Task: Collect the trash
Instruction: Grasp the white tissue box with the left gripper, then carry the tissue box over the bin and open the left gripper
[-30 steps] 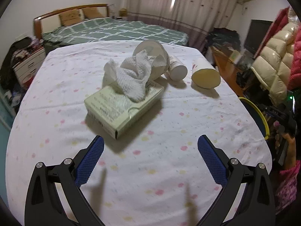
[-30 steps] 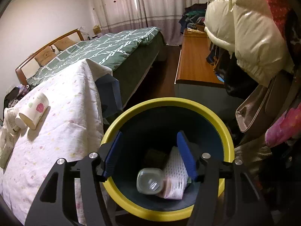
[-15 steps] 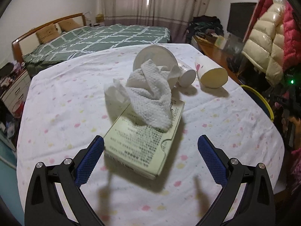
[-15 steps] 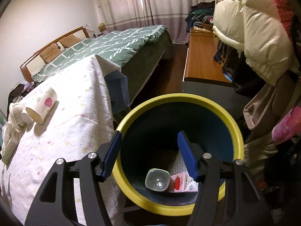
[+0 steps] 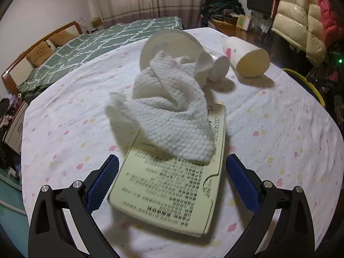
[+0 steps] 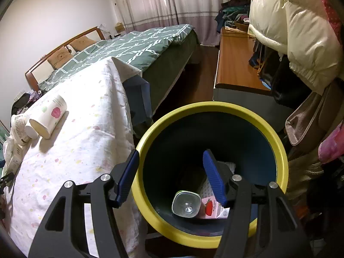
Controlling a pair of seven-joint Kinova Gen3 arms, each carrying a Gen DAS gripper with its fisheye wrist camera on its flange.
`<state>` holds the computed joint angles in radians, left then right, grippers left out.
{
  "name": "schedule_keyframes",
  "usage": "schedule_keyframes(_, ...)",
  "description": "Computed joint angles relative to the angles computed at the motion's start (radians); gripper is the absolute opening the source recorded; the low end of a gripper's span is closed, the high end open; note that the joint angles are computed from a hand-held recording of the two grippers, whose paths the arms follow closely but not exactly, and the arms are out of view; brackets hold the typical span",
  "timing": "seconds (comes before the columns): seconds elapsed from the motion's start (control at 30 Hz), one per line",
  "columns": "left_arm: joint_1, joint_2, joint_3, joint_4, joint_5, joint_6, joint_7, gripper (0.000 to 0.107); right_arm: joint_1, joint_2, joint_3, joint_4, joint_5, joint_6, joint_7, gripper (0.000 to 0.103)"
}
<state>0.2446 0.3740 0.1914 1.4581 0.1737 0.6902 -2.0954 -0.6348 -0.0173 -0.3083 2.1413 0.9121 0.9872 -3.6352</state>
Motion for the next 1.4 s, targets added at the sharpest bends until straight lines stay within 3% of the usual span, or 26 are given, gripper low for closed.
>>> schedule_keyframes(0.13, 0.025, 0.022, -0.009, -0.032, -0.03, 0.025, 0.018, 0.094, 0.004, 0.0, 0.003, 0.008, 0.004, -0.02, -0.008, 0.059)
schedule_keyframes(0.2, 0.015, 0.022, 0.0, -0.038, -0.017, 0.037, 0.011, 0.083, 0.004, -0.002, 0.002, 0.014, 0.009, -0.029, -0.018, 0.059)
schedule_keyframes(0.27, 0.018, 0.014, -0.003, -0.032, -0.019, 0.04, 0.014, 0.079, 0.005, -0.008, 0.001, 0.022, 0.012, -0.039, -0.028, 0.059)
schedule_keyframes(0.53, 0.029, -0.065, -0.002, 0.063, -0.019, 0.045, 0.027, 0.078, -0.003, -0.035, -0.028, 0.046, 0.015, -0.031, -0.073, 0.059)
schedule_keyframes(0.8, 0.033, -0.19, 0.014, 0.21, 0.042, 0.059, 0.006, 0.078, -0.032, -0.074, -0.085, 0.057, 0.008, 0.037, -0.131, 0.059)
schedule_keyframes(0.97, 0.064, -0.234, 0.024, 0.238, 0.058, 0.078, -0.001, 0.077, -0.061, -0.099, -0.132, 0.063, 0.0, 0.093, -0.182, 0.059)
schedule_keyframes(1.2, 0.137, -0.213, 0.059, 0.148, 0.076, 0.12, -0.006, 0.075, -0.111, -0.127, -0.208, 0.057, -0.03, 0.218, -0.241, 0.059)
schedule_keyframes(1.4, 0.236, -0.12, 0.092, 0.001, 0.052, 0.141, 0.023, 0.074, -0.143, -0.172, -0.265, 0.075, -0.074, 0.321, -0.296, 0.059)
